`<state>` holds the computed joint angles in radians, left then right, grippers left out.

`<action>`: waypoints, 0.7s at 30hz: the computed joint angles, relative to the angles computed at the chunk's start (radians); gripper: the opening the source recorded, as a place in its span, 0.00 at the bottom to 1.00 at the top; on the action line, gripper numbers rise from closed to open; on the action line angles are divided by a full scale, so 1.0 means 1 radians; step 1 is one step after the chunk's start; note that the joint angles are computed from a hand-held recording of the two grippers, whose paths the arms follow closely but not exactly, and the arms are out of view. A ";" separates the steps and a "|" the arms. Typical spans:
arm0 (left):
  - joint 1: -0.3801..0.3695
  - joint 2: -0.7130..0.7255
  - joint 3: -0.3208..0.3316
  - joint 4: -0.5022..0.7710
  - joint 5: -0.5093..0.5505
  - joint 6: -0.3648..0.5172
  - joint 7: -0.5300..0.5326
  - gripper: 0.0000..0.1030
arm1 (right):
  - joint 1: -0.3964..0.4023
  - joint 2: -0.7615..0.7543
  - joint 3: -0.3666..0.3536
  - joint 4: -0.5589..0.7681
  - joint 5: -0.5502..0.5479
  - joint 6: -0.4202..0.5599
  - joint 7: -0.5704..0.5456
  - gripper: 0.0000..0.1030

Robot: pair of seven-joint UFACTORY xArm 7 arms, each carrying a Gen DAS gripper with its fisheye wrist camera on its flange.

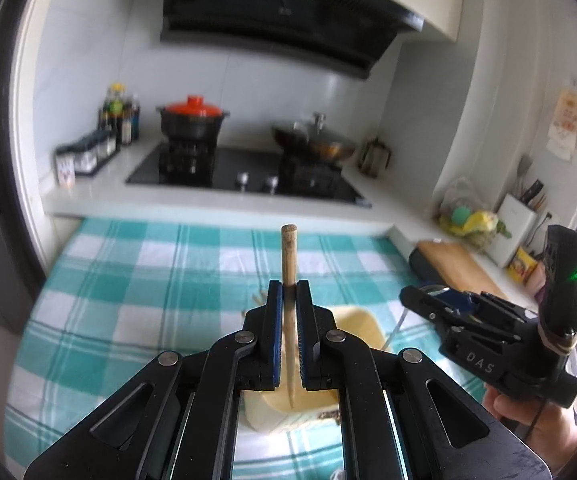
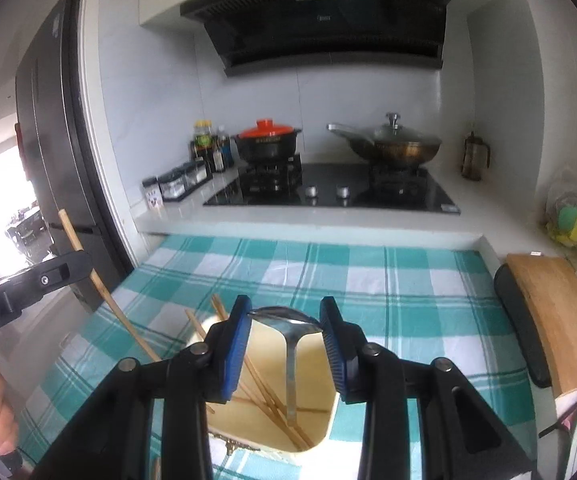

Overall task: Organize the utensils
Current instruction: 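Open the left tool over the holder while the right tool releases the spoon inside, then move both tools back above the last chopsticks and spoon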

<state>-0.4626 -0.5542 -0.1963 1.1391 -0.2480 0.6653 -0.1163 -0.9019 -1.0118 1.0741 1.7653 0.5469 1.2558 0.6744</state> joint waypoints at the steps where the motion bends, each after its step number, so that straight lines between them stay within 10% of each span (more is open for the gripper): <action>1: -0.003 0.006 -0.001 -0.007 0.000 0.010 0.001 0.05 | 0.002 0.008 0.015 -0.014 0.011 0.007 -0.004 0.35; 7: -0.001 0.050 -0.024 -0.003 0.017 0.053 -0.009 0.06 | -0.016 0.039 0.063 -0.052 0.068 0.030 0.011 0.35; 13: -0.024 -0.099 0.036 -0.063 -0.009 0.149 0.047 0.50 | 0.048 0.025 -0.024 -0.024 0.039 0.012 0.093 0.39; 21: 0.033 -0.439 0.111 -0.132 0.085 0.560 0.267 0.78 | 0.204 -0.021 -0.127 0.169 -0.091 0.292 0.077 0.50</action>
<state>-0.4298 -0.9932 -0.0857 1.0073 -0.1631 1.2249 0.1509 -0.6977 -1.0327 0.9469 1.9340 0.4557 1.5478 0.7515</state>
